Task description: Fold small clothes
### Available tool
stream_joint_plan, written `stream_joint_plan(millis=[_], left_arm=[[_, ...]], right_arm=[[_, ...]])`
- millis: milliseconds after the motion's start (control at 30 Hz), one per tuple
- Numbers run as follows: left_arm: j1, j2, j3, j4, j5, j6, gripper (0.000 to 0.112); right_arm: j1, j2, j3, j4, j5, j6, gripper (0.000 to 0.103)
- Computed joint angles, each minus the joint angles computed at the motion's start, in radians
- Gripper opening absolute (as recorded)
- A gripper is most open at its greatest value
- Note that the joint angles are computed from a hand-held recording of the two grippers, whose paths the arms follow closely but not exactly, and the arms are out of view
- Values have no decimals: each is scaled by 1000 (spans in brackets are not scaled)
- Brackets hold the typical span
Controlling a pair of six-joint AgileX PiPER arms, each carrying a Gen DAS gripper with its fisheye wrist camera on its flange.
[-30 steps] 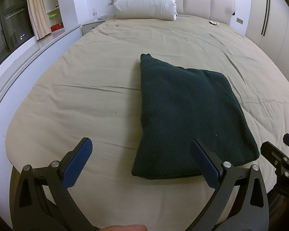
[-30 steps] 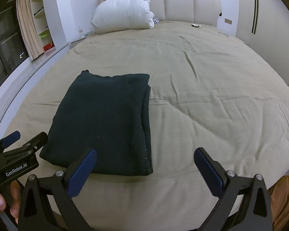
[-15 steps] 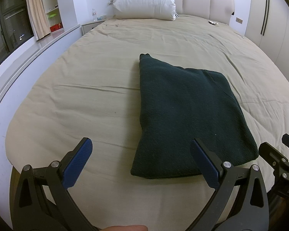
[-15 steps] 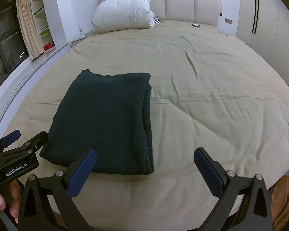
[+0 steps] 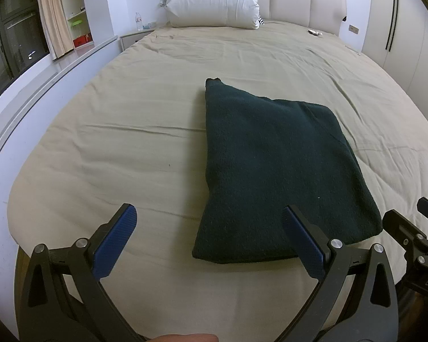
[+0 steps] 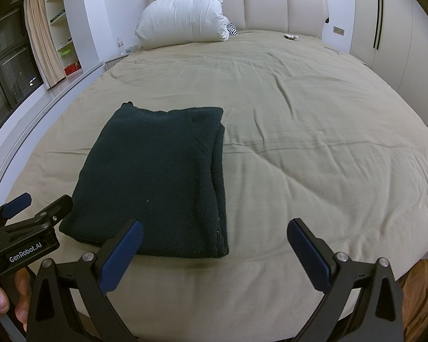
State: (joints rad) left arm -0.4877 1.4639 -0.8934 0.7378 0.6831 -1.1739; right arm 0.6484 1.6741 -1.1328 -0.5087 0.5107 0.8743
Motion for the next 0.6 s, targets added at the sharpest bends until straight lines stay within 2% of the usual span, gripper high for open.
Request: stream_joint_plan(millis=[600], left_arm=[[-1, 1, -1, -2, 0, 2, 103]], right_arm=[[2, -1, 2, 0, 1, 3, 103]])
